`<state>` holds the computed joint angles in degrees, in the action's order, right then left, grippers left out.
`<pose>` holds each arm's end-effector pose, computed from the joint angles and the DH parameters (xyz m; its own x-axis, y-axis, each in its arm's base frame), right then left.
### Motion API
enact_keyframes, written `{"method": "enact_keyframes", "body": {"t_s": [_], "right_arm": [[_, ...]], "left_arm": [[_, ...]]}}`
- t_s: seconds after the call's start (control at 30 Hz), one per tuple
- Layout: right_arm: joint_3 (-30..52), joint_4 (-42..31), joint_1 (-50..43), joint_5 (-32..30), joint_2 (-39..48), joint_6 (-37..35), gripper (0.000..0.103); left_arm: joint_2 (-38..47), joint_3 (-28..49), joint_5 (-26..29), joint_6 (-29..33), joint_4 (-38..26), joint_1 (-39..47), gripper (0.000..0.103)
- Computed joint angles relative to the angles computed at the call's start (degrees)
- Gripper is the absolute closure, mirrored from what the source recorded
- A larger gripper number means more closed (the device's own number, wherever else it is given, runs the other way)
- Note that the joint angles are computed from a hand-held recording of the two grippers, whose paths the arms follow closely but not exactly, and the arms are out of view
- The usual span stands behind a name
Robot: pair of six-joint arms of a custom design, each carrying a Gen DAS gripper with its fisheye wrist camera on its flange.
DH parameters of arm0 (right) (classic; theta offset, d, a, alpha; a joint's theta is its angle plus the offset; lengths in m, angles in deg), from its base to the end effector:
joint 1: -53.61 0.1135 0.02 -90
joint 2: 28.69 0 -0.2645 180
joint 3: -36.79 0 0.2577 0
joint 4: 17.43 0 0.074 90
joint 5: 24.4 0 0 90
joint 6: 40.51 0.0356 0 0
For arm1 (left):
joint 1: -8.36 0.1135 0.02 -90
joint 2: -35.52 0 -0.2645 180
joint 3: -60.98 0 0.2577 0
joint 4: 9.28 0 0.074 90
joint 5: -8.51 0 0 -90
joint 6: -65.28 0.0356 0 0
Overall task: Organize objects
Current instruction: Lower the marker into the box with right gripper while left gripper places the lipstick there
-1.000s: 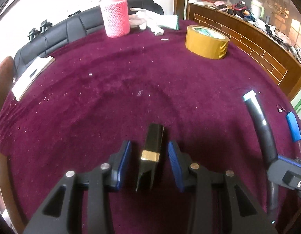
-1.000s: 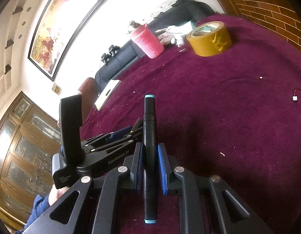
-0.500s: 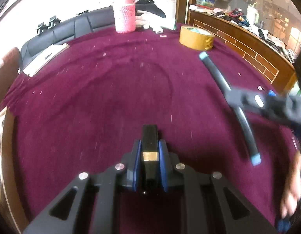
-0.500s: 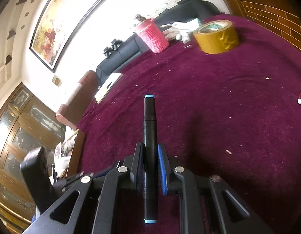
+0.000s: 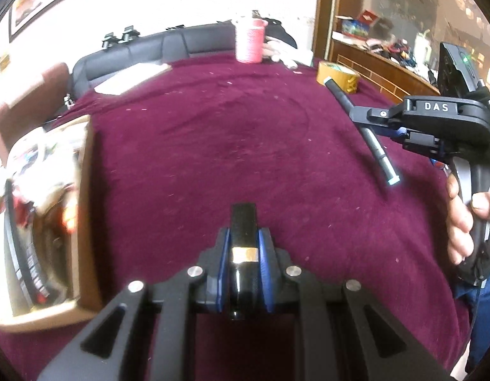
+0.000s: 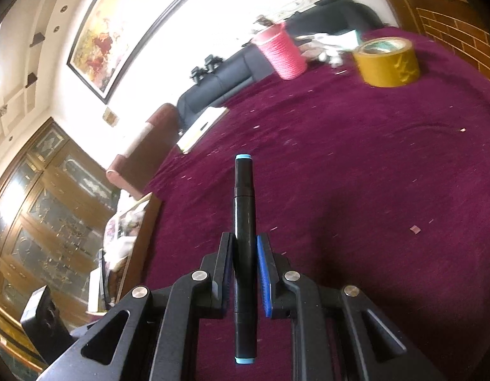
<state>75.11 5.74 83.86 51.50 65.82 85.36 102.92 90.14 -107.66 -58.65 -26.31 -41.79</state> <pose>0.2334 0.1461 0.1039 -0.7711 0.2082 -0.6017 -0.2631 0.7564 0.5989 0.1281 -0.1290 0.1111 -0.7317 0.0948 -0.6750 0.1442 0.9894 -0.0173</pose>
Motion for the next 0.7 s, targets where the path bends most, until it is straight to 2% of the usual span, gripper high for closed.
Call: {"method": "enact_keyframes", "body": {"t_s": [0.27, 0.47, 0.7], "right_arm": [[-0.33, -3.07, 13.38, 7.47, -5.31, 2.87, 0.086], [3.35, -6.51, 21.20, 11.91, -4.81, 3.46, 0.086], [7.70, -9.11, 25.55, 13.59, -2.13, 3.60, 0.086]], "left_arm": [[-13.90, -3.87, -7.15, -2.85, -9.23, -3.72, 0.086], [-23.59, -5.69, -7.28, -1.99, -14.56, -1.76, 0.086], [-35.77, -6.50, -8.83, -2.79, -23.76, -1.90, 0.086]]}}
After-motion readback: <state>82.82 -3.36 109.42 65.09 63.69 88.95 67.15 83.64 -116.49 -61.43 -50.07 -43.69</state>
